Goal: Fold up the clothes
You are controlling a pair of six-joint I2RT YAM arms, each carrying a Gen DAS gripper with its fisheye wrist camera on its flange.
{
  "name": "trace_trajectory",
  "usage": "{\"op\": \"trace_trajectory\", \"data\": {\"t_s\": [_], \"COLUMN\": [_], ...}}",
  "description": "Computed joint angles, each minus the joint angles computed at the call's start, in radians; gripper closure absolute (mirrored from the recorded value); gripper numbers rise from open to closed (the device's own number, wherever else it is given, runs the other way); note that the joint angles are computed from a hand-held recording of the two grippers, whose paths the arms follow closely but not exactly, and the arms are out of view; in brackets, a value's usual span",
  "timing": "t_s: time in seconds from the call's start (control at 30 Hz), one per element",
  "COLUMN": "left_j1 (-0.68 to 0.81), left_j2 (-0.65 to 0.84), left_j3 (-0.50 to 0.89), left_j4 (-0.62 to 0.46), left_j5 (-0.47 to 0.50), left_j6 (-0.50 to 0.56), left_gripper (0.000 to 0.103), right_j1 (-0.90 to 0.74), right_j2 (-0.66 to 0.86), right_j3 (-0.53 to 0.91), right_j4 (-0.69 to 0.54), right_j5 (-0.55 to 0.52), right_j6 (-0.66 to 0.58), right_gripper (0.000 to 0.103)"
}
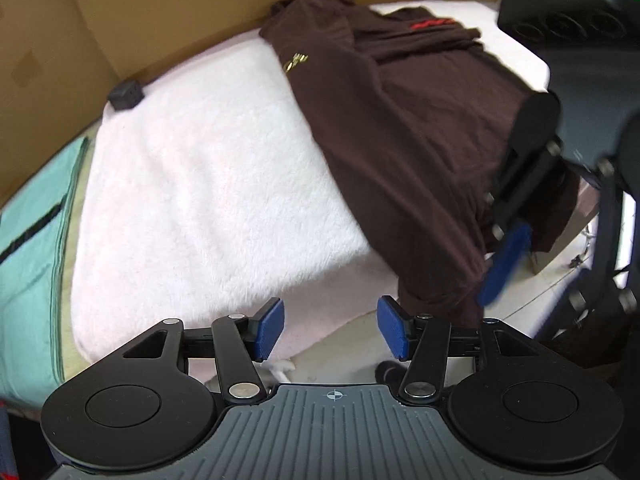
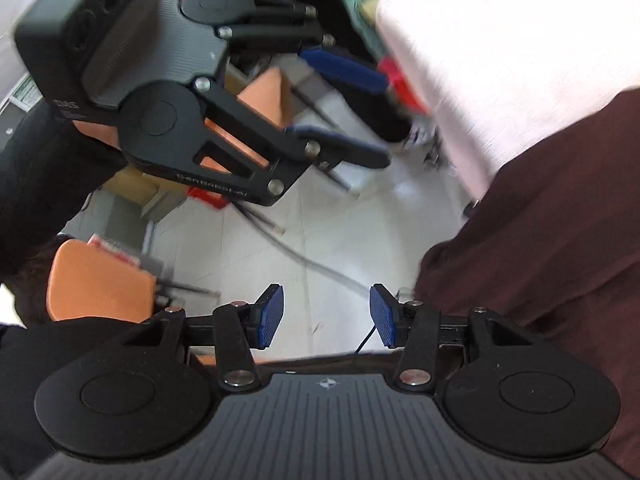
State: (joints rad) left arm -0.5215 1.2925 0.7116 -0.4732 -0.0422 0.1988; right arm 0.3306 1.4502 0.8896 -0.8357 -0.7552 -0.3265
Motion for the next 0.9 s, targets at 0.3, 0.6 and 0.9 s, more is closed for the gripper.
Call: {"op": "trace_trajectory", "data": {"t_s": [0.3, 0.6, 0.9], "left_j1": [-0.148, -0.126, -0.027], "left_j2": [0.159, 0.424, 0.587], "left_j3": [0.095, 0.298, 0.428], "left_j4": [0.133, 0.196, 0.054], "left_j5": [0.013, 0.114, 0.345], "left_j6": [-0.046, 0.084, 0.284], "left_gripper": [0.034, 0.029, 0.020], "right_j1": [-0.368, -0.418, -0.361], "right_j2": [-0.027, 0.241, 0.697], "right_j3": [0.185, 0.399, 0.783], "right_j4": [0.065, 0.365, 0.340], "right_j5": [0.230, 0.375, 0.607], "right_j6": [0.047, 0.162, 0.359], "right_gripper": [0.081, 0.090, 0.092]}}
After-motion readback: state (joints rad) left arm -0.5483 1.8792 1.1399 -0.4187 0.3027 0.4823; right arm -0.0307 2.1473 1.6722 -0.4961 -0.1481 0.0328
